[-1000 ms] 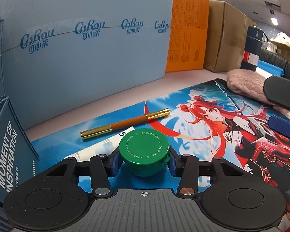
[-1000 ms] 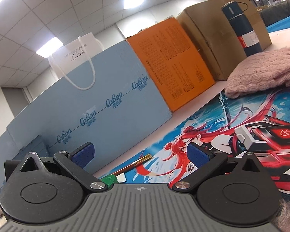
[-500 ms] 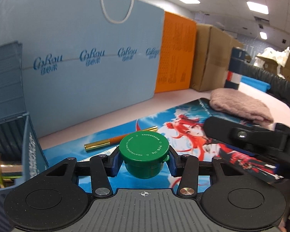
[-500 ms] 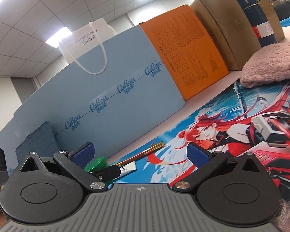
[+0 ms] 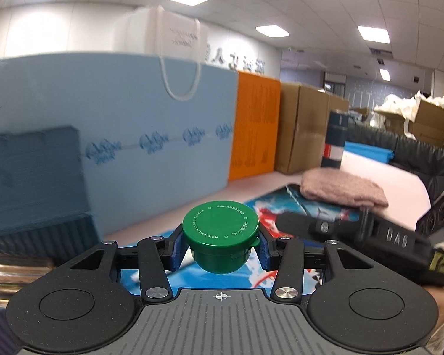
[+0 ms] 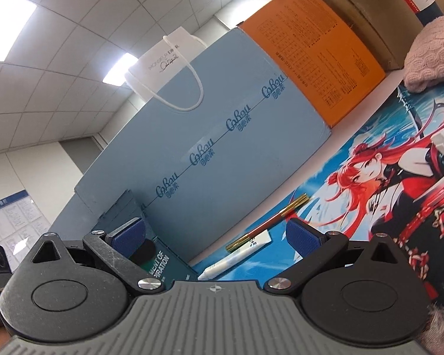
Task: Organize rigid objects
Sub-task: 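Lift the green jar with the left tool over the storage box, then lower the green jar into the box and open the left tool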
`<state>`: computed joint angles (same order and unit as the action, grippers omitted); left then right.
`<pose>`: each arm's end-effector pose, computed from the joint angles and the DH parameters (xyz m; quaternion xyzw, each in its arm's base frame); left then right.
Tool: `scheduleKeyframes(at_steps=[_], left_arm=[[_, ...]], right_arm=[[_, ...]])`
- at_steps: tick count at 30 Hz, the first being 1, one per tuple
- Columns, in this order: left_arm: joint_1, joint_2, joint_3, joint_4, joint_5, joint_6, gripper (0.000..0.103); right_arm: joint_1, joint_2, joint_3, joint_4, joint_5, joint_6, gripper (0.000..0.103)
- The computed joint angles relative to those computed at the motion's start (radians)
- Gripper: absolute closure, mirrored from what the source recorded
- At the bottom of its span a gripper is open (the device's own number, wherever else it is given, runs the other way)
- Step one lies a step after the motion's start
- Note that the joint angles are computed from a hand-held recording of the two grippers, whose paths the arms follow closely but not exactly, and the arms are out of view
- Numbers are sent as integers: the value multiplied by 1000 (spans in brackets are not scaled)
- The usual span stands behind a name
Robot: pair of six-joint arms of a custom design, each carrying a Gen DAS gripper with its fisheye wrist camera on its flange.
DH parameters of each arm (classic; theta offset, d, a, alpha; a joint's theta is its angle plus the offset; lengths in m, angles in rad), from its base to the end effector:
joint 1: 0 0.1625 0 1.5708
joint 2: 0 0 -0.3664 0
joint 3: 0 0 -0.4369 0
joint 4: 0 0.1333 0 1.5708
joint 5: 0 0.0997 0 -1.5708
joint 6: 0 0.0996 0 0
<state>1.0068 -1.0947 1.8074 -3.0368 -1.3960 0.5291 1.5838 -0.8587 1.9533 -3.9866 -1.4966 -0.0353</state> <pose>-0.2139 -0.6200 0.1991 0.4540 0.8081 -0.3678 0.0748 0.1480 -0.5587 0.1236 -0.0418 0.7883 -0.6135 0.0224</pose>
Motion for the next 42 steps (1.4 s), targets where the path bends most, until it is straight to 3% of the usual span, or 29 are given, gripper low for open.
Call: scheduleKeyframes(at_steps=[7,11,18,30,36,38,42], left_arm=[[35,-48,-17,-33,37,-45,58],[75,-57,-66,23,47,-124,58],[113,-36,-146,112,173,-140,58],[140,-12,-191,231,246,-154,58],[137,-18,-185,235,262,-171,54],[139,-25,-178,232,253,-179,44],[132,-28,-164,204,257,-179,39]], right_arm=[[35,31,-16,20,7,39,0],[49,48,-24,38,31,38,0],[68,65,-30,54,15,19,0],[66,66,-31,70,-12,26,0],[67,67,-34,81,-15,18,0],[66,67,-33,82,-16,17,0],[70,64,-33,96,-30,8,0]])
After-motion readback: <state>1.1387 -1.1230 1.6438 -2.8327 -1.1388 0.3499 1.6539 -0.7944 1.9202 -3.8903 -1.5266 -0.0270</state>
